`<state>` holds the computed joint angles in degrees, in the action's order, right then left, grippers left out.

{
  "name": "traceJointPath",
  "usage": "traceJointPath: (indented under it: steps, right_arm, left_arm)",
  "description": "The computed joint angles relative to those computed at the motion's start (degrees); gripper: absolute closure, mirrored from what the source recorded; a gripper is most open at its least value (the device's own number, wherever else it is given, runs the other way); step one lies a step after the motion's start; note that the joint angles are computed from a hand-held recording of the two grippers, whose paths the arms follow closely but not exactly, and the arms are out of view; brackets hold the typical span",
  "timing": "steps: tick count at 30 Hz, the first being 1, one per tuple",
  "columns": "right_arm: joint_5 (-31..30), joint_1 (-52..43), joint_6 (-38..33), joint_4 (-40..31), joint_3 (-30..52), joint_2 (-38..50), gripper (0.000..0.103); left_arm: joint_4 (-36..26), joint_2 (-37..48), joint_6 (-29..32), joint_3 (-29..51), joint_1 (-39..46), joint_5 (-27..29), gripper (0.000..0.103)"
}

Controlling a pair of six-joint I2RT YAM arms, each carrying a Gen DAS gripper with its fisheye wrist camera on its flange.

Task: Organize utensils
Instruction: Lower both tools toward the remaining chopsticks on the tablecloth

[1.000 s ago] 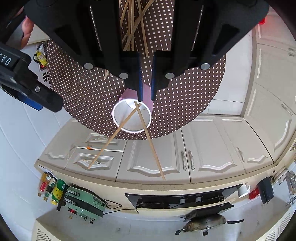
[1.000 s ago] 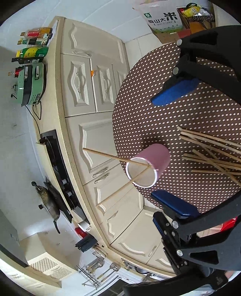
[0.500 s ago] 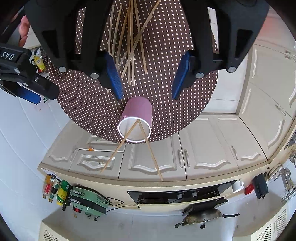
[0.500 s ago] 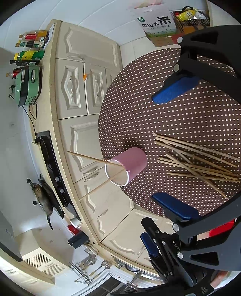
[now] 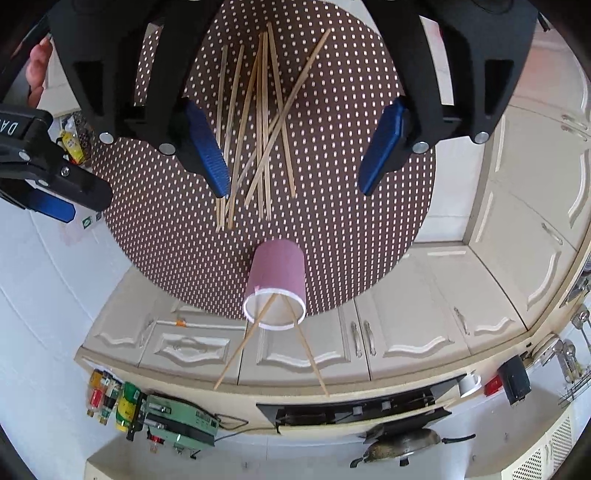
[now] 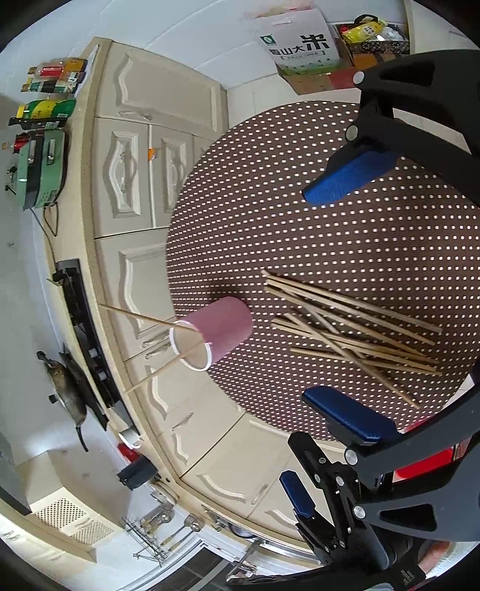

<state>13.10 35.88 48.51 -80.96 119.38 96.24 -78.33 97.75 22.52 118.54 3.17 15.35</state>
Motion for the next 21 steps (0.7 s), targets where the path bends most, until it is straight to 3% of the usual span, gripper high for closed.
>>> traceJointPath:
  steps: [11,21]
  right_arm:
    - [-3.2,2.0,4.2,1.9,-10.1,-2.4,0.008]
    - [-5.9,1.9,9.3,2.7,-15.4,-0.2,0.008]
  left_arm:
    - [0.9,-3.8,3.4,-11.0,1.2,-2.6,0.030]
    - [1.2,-0.3,9.6,-16.3,1.4,-4.0,0.030]
